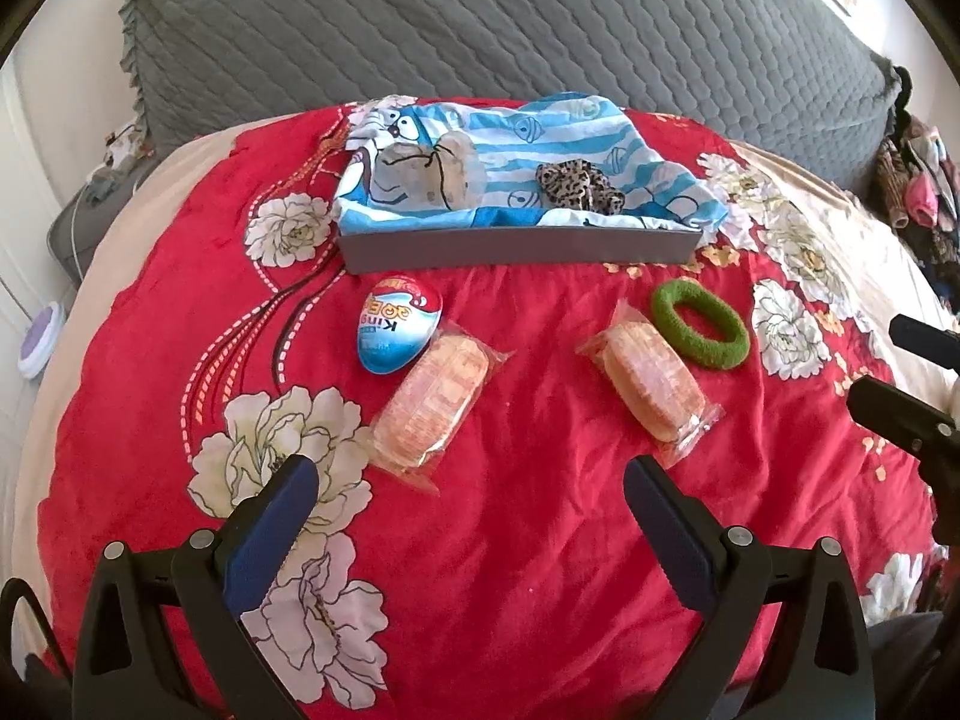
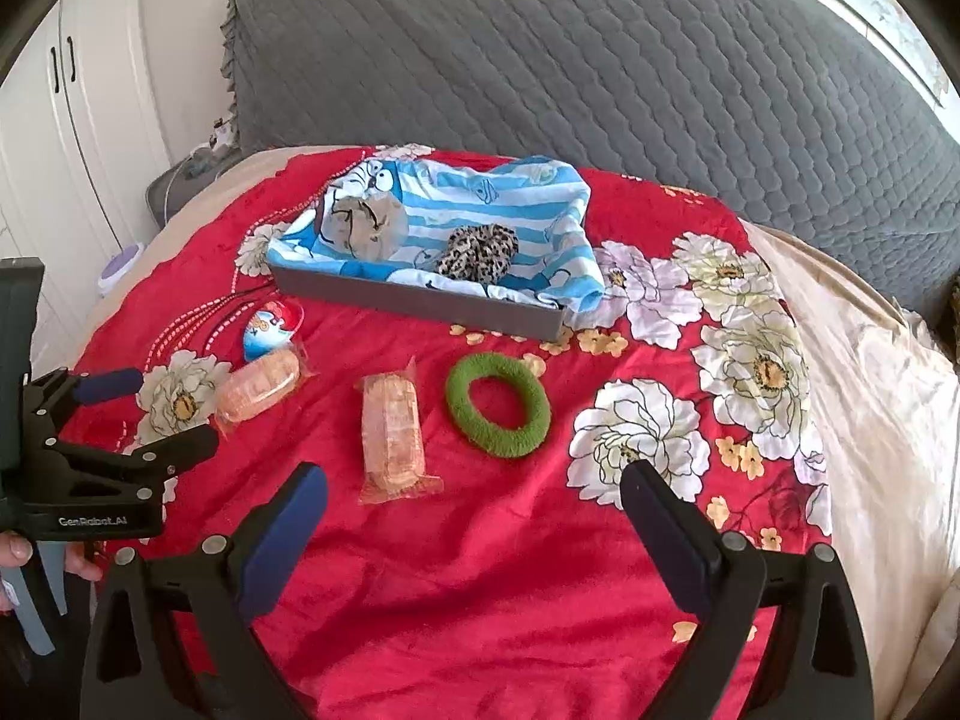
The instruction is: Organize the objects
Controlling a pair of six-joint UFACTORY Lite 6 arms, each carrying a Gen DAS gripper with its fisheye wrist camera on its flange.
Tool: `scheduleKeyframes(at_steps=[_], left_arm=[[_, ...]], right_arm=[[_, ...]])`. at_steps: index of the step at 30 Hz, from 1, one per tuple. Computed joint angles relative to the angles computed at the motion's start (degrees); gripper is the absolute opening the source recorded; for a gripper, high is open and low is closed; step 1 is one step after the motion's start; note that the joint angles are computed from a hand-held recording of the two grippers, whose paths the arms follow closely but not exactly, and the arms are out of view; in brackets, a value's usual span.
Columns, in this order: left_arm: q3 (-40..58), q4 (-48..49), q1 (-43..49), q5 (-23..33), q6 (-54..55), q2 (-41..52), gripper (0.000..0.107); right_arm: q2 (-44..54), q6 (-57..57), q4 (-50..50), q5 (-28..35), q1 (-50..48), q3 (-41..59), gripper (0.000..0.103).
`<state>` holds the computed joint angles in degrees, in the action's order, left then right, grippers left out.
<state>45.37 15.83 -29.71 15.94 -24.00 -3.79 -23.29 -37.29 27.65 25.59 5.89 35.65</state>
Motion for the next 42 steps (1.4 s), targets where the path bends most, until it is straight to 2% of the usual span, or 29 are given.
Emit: scheduleKeyframes(at_steps=[21,42], left_arm=[[-0.98,0.58,-1.22,0.35,-1.13,-0.18,0.102],[-0.60,-4.37,0.57,-3.61,3.59,6.03,0.102]], right_arm=[[-0.35,1.07,-3.06,0.12,1.47,-2.89,0.099],[7.36,1.71,-4.91,-4.17,1.82,-2.71,0.099]])
